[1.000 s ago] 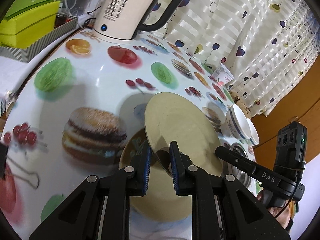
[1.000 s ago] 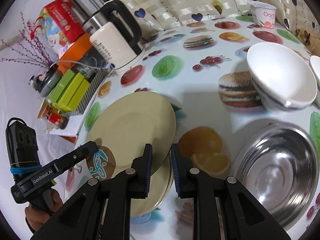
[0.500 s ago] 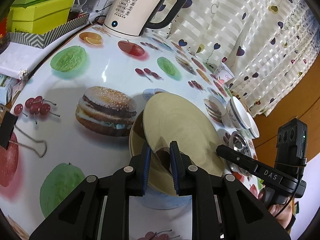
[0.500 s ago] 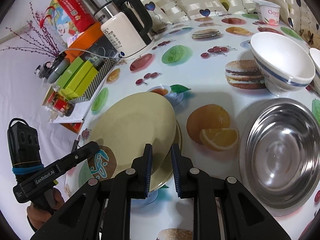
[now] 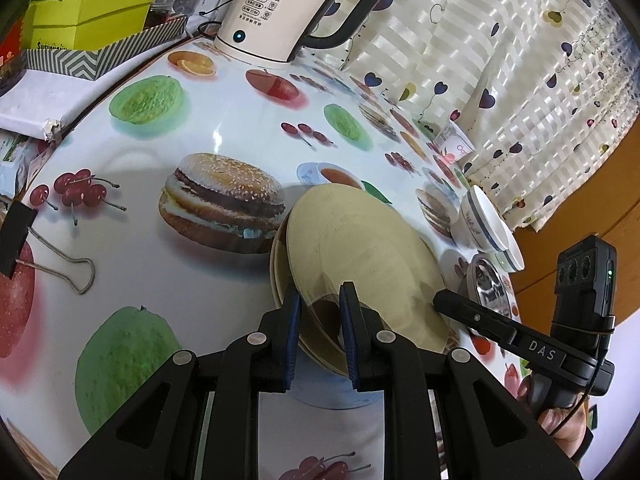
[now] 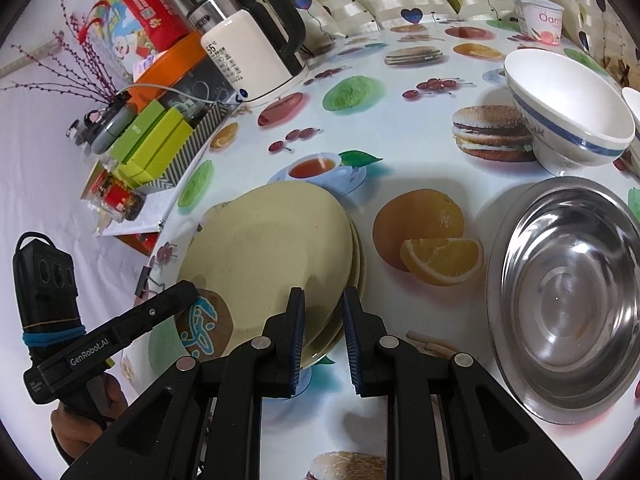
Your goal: Organize plates and bowls
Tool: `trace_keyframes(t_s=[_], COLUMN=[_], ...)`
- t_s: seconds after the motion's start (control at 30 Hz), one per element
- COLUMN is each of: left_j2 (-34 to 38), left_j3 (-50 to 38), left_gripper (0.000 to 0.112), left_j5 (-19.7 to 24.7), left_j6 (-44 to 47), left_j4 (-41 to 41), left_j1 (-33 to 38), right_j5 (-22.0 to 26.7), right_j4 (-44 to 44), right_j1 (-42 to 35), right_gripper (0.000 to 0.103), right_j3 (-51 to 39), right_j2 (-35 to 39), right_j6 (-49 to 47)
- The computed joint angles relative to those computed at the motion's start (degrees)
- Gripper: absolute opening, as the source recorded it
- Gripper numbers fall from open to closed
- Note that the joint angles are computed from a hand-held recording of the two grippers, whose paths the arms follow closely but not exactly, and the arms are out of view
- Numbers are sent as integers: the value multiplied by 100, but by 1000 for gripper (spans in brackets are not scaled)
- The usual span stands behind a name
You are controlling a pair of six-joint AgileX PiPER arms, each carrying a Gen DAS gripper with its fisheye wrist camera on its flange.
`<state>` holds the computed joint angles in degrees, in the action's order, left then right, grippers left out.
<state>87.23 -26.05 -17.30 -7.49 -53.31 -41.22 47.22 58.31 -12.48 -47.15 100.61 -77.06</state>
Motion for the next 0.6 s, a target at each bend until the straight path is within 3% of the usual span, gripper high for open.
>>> trace_keyframes(t_s=[0.23,0.4,0.6], left_j2=[15,25,116], left_j3=[-57,-250,-469], left_gripper=[20,22,23], left_j5=[9,-1,-205], left_j6=[560,2225,3701], left_j4=[-483,-2072,-3432], left_j1=[-66,-236,-410], right_j5=[-15,-87,-147], right_j4=[-38,-33,44], right_j1=[13,51,48], right_gripper=[21,21,21], right_j3=[6,41,82], right_j2=[-10,-31,-80], right_j6=[-13,-44,-172])
